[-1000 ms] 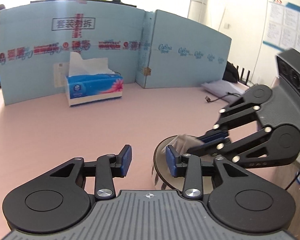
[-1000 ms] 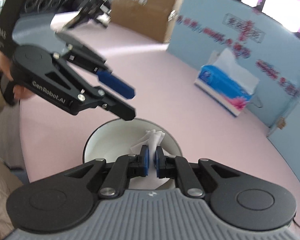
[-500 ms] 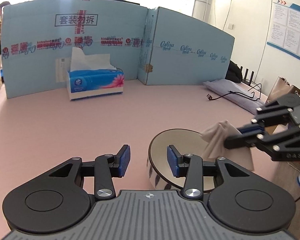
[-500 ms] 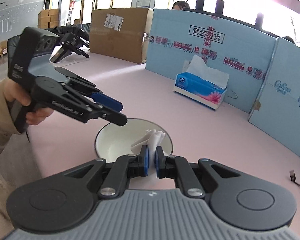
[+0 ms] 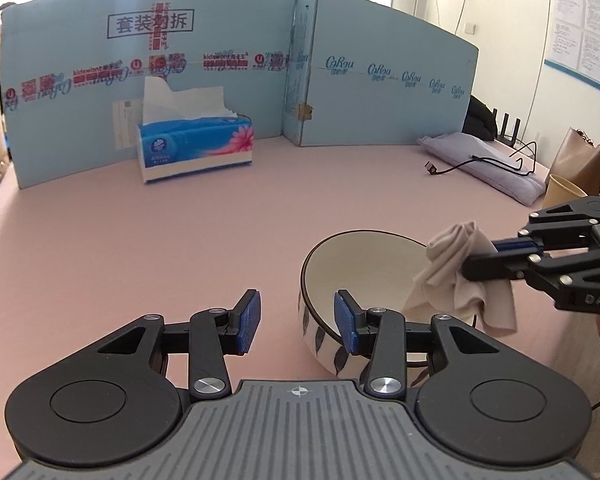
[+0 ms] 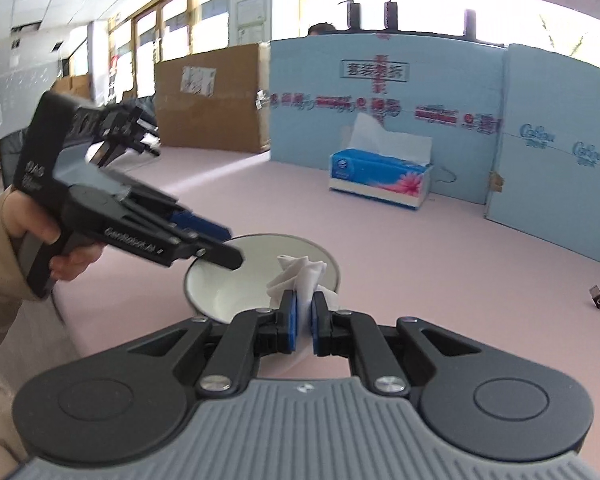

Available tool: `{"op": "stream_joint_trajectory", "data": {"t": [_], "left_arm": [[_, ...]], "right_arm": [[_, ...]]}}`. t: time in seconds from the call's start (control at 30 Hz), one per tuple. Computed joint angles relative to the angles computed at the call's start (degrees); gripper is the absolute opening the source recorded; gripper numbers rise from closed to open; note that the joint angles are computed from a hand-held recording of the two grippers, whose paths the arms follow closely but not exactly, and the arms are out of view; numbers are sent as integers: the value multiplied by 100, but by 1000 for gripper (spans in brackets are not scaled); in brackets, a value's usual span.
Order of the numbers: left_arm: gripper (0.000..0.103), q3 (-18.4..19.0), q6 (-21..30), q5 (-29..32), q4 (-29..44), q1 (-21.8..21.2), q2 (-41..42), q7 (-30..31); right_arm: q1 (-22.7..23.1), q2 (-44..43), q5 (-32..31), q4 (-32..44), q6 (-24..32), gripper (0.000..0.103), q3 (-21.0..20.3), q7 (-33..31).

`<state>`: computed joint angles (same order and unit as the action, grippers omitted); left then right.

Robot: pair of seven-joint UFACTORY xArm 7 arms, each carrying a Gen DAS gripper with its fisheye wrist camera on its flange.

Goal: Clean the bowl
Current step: 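Lift the grey cloth out of the bowl with the right gripper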

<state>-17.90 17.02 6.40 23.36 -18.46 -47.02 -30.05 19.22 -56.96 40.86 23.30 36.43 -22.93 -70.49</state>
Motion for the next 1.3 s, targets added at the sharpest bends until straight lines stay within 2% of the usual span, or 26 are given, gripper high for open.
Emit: {"op": "stream_joint_trajectory", "data": {"t": [0.17,0.4,0.67,0.9,1.07,1.3], "left_arm": [[52,-1,23,-2,8,8,29,-21],[53,-20,49,27,42,18,83,-33],[53,-34,27,29,35,17,99,-88],[51,49,-76,-9,-91,-29,-182,-90],[52,-21,43,11,-57,76,-293,-142],[51,46,-266,-43,-14,-230,-158,92]], "right_arm": [[383,276,545,40,-504,9,-299,-184],[893,905,1091,449,-703,10,-446,-646],[1062,1756,1801,987,-482,10,-300,-1387],[708,1985,2085,1113,-18,10,18,-1693],[224,1949,2229,1043,30,10,308,-1778],[-523,1646,2251,771,309,10,399,-1655]]}}
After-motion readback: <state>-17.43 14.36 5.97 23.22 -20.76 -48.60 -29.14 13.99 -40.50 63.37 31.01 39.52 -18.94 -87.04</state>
